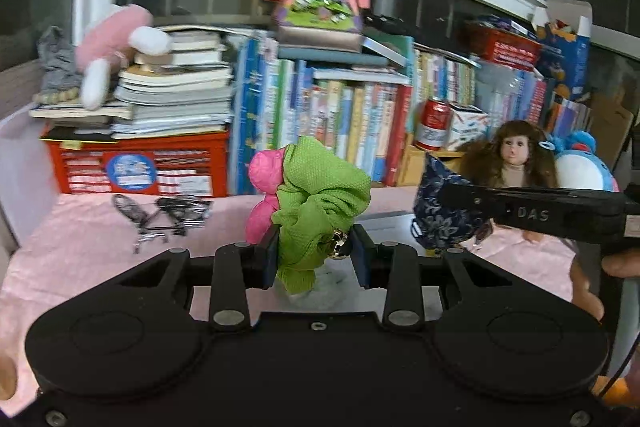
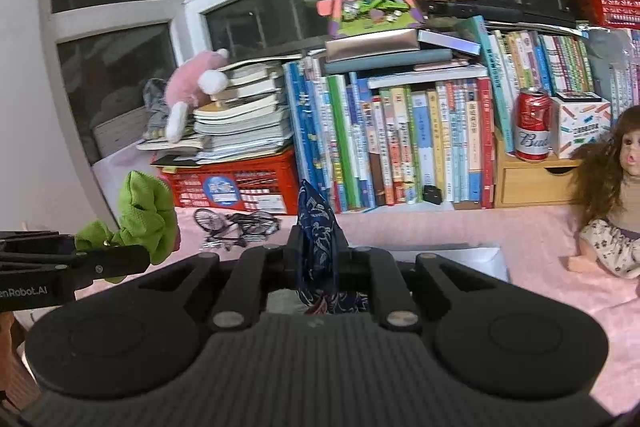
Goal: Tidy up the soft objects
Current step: 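Lift the scrunchie with the left gripper while the right gripper lifts the blue cloth toward the tray, then lower the scrunchie into the tray and open the left gripper while the right gripper releases the blue cloth there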
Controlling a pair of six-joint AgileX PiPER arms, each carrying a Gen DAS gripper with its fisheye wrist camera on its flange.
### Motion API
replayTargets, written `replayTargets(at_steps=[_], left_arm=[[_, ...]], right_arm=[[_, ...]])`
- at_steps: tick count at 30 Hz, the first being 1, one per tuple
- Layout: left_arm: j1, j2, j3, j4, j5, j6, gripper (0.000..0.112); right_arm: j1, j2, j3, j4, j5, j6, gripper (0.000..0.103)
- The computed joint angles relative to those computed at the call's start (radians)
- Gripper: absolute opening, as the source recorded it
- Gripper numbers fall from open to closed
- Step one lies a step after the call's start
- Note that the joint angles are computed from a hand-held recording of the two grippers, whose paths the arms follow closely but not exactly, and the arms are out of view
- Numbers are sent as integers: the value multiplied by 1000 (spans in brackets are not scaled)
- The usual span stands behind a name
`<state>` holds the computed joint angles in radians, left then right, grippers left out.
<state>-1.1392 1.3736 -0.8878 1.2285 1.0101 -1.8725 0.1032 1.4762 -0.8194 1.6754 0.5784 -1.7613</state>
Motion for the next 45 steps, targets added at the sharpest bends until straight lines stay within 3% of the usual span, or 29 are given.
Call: replayTargets(at_steps=[7, 13, 20, 29, 40, 45], left_arm=[[234, 146, -210, -213, -269, 270, 34], [397, 330, -411, -493, -373, 531, 34], [485, 530, -620, -670, -340, 674, 34], [536, 684, -754, -794, -316, 770, 34], [552, 741, -769, -859, -321, 828, 34], [547, 753, -777, -872, -318, 848, 35]], right_arm=[[-40, 87, -138, -127, -4, 165, 17], [-37, 190, -269, -200, -11, 281, 17], [-2, 356, -435, -347, -62, 489, 17], [-5, 507, -546, -460, -15, 690, 17], [-28, 590, -604, -540, 95, 818, 17], [-34, 613, -620, -584, 98, 879, 18]])
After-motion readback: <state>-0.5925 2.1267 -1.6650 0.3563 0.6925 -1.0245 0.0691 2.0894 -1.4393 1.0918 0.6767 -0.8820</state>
